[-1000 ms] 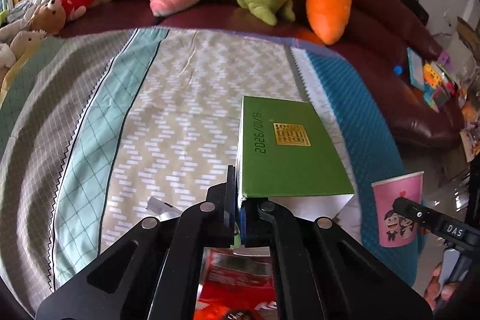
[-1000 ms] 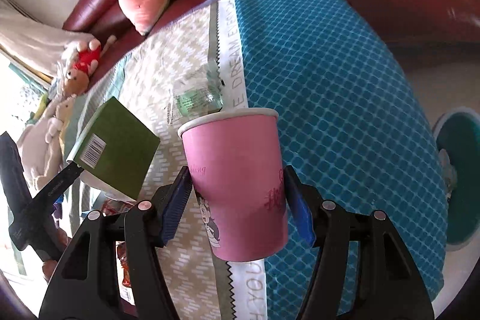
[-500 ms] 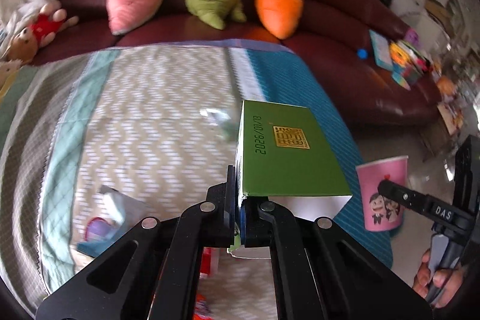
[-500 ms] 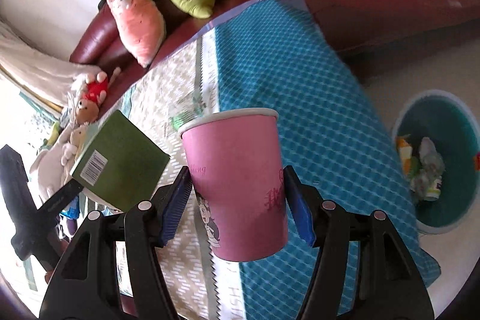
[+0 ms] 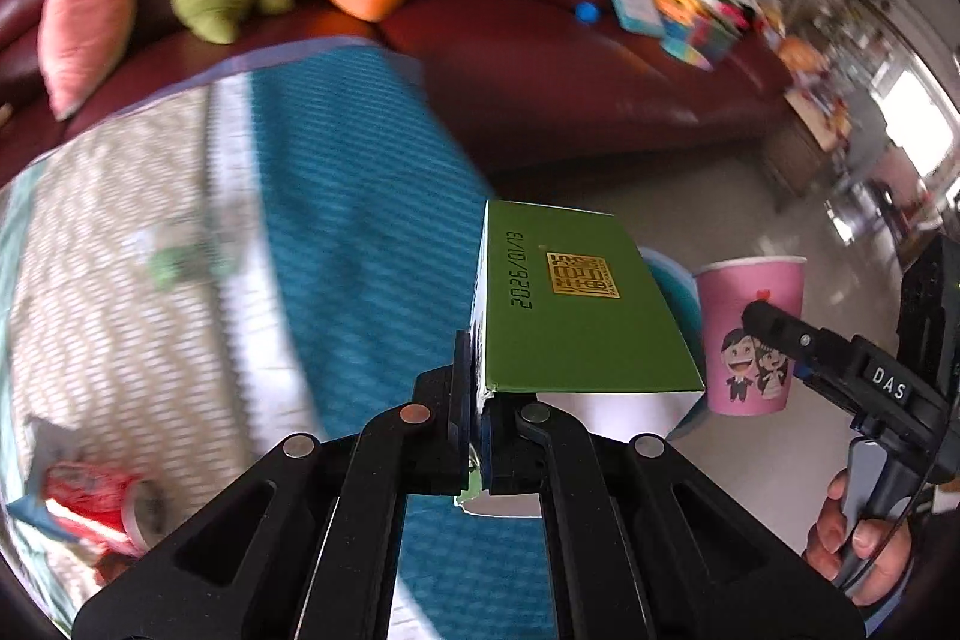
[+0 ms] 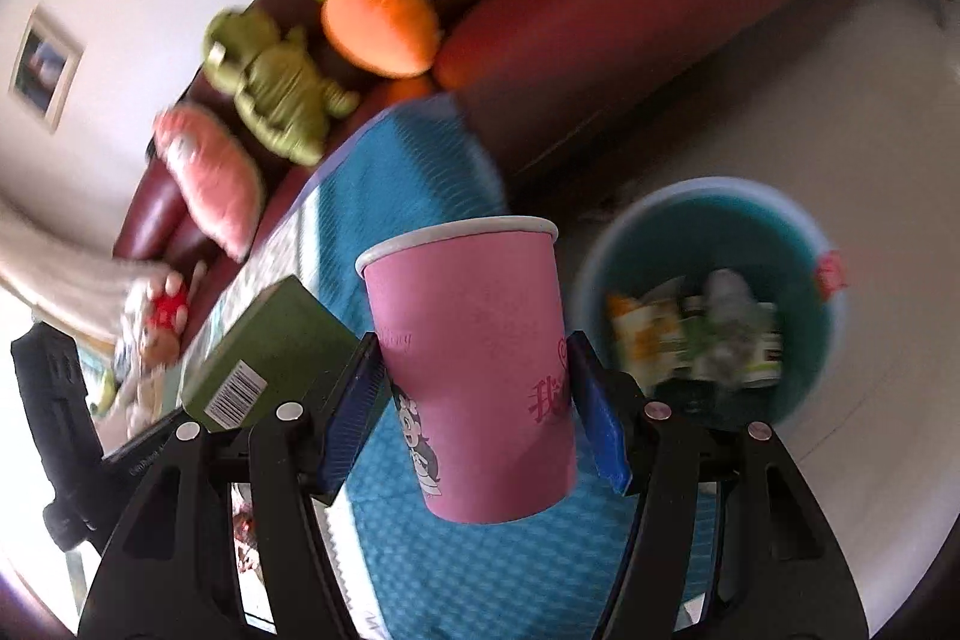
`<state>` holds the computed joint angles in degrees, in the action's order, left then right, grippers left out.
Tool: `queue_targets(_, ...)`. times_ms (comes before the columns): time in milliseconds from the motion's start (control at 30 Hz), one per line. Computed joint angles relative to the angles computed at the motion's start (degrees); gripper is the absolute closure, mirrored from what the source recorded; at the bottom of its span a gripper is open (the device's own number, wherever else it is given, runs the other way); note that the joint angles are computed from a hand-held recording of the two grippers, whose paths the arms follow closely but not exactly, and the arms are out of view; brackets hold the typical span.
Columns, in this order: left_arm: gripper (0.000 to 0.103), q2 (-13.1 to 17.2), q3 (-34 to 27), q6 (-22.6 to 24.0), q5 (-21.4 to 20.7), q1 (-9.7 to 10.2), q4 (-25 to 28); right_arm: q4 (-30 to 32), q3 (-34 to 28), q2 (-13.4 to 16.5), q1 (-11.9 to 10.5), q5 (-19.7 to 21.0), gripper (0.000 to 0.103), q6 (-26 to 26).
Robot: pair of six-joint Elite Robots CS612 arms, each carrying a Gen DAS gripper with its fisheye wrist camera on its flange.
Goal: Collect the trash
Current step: 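Carry the green box and pink cup over the teal bin, then open the left tool to drop the box, then the right to drop the cup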
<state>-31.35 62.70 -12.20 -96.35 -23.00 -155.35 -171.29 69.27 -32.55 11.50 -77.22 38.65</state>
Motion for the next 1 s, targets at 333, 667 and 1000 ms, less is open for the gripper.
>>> queue_targets(333,0.101,6.4,-10.9,3.4,-1.6,-4.4,10.1,-4.3,9.1,-2.8,-4.6,-2.1,0.044,5.3)
queue_targets(667,0.098,14.0,-24.3,3.4,-2.7,-6.43,21.3,-1.6,9.5,-2.5,-6.3,-2.2,0.043,5.1)
queue_targets(1000,0.042,16.2,-27.0,4.7,-1.9,-6.56,24.0,0.8,7.1,-1.0,-6.4,-1.4,0.043,4.3)
